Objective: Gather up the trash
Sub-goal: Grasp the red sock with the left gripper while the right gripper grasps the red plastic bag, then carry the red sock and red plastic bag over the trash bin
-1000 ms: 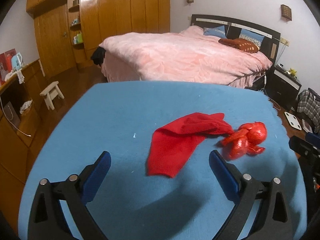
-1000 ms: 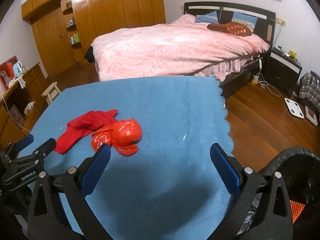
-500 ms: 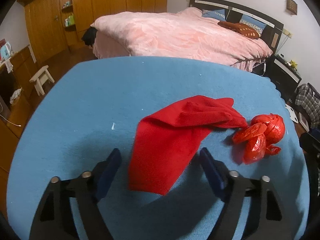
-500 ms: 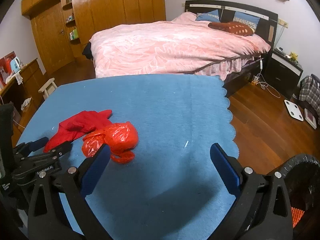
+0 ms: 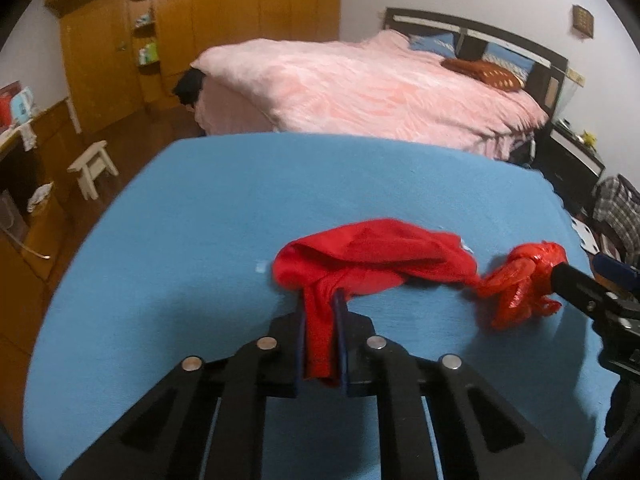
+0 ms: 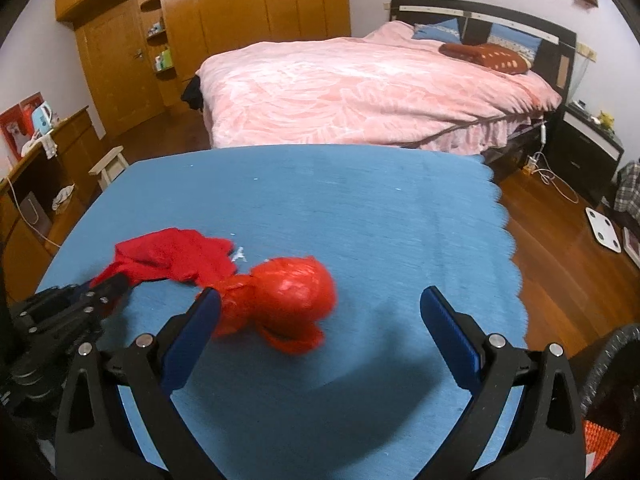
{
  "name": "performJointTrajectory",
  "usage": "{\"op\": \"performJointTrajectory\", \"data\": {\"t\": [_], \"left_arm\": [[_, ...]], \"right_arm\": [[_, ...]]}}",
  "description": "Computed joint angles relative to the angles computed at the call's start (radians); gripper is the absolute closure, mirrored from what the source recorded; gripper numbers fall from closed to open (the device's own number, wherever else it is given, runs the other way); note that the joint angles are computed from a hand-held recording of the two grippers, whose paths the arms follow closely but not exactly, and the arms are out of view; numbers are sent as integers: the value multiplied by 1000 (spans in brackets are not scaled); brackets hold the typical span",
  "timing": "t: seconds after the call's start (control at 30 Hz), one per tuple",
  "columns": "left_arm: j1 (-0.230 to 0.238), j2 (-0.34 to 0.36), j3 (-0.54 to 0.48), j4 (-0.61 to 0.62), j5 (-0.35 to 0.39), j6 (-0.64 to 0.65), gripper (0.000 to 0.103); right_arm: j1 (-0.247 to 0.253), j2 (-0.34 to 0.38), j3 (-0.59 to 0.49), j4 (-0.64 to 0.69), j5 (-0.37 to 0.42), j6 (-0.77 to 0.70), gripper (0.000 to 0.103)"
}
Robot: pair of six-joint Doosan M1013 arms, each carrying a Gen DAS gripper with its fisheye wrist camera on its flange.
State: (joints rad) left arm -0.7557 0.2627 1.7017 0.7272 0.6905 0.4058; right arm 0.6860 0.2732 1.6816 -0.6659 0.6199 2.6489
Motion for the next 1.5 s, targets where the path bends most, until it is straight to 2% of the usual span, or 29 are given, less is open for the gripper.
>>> {"op": "performJointTrajectory", "data": {"t": [0.2,0.43,0.5,0.57,0.67,0.8,1.07,1.5], "left_arm": [[-1,-35,39,89,45,-114,91],[2,-47,57,91,57,-119,91],[1,-48,60,89,55,-120,91],[-1,-50,62,89,54,-123,91],[-6,-53,63,96,55,-128,91],[-14,-60,67,117,57,-146,91],[-44,-74,66,145,54,-174,91],[-96,-117,72,216,22,-241,91]], "right_arm": [[-2,35,-35,58,10,-64,6],[0,51,-47,127,-1,-131,8],[-7,52,-48,188,-20,-186,28],[-8,51,-49,206,-20,-206,31],[-9,41,-41,223,-32,-220,49],[-13,25,-26,227,-46,-213,60],[-7,-18,8,186,-86,-164,67],[18,-103,68,92,-110,-45,67]]}}
